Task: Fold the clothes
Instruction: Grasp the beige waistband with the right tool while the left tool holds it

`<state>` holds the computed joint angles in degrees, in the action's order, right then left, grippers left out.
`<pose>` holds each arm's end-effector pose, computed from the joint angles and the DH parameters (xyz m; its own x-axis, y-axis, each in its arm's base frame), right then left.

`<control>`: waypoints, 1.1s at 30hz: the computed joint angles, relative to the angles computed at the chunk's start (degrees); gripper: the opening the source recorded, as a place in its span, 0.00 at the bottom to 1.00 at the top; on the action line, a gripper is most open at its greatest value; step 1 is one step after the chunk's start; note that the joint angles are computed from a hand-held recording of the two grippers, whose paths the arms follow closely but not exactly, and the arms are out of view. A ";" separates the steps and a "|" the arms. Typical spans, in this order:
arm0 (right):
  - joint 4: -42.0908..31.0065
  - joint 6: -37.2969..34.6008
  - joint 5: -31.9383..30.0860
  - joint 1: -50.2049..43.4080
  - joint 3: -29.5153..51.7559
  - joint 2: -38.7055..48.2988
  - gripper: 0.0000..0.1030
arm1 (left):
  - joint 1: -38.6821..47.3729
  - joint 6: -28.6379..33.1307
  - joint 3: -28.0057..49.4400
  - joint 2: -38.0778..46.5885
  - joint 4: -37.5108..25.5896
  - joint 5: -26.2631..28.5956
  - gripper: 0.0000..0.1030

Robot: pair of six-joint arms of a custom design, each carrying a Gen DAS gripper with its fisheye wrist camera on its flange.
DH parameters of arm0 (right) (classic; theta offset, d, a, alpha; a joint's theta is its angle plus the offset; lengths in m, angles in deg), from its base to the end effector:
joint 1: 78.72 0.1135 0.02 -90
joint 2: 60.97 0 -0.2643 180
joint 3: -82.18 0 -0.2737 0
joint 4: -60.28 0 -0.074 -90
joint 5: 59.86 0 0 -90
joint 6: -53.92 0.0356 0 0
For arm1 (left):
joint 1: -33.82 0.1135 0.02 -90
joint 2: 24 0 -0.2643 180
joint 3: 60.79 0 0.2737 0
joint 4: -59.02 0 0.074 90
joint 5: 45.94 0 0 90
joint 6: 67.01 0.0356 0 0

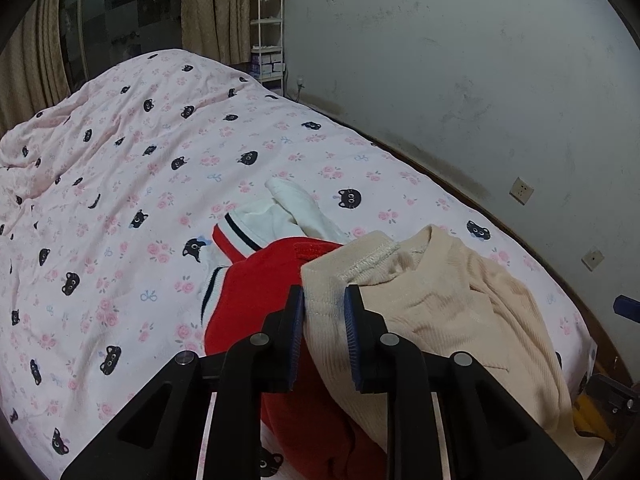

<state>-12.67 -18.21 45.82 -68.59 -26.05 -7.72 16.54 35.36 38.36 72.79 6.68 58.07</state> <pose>0.1832 0.0230 0.3241 -0.7666 0.1632 -0.6211 0.2318 0.9723 -0.0307 0.3741 -0.1254 0.3041 -0.6207 0.4108 -0.6678 0.5834 0.8111 -0.0433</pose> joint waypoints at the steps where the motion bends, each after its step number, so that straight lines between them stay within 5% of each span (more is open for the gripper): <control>1: 0.13 -0.27 -0.22 -0.40 -0.04 0.00 1.00 | 0.02 0.01 0.00 -0.07 -0.16 0.35 0.05; 17: 5.49 -9.20 -6.06 -9.10 3.05 5.13 1.00 | 6.28 -1.68 -4.52 -8.06 0.89 2.97 0.04; 25: 6.45 -11.24 -7.83 -0.82 5.77 7.45 1.00 | 16.15 0.79 -9.21 -13.57 -1.71 6.56 0.04; 31: 12.47 -19.36 -11.75 5.67 9.74 15.84 0.99 | 22.00 3.94 -14.06 -18.18 -3.29 10.36 0.04; 33: 14.19 -23.32 -13.62 6.37 12.26 20.46 0.83 | 22.87 4.08 -15.51 -19.14 -3.28 11.10 0.04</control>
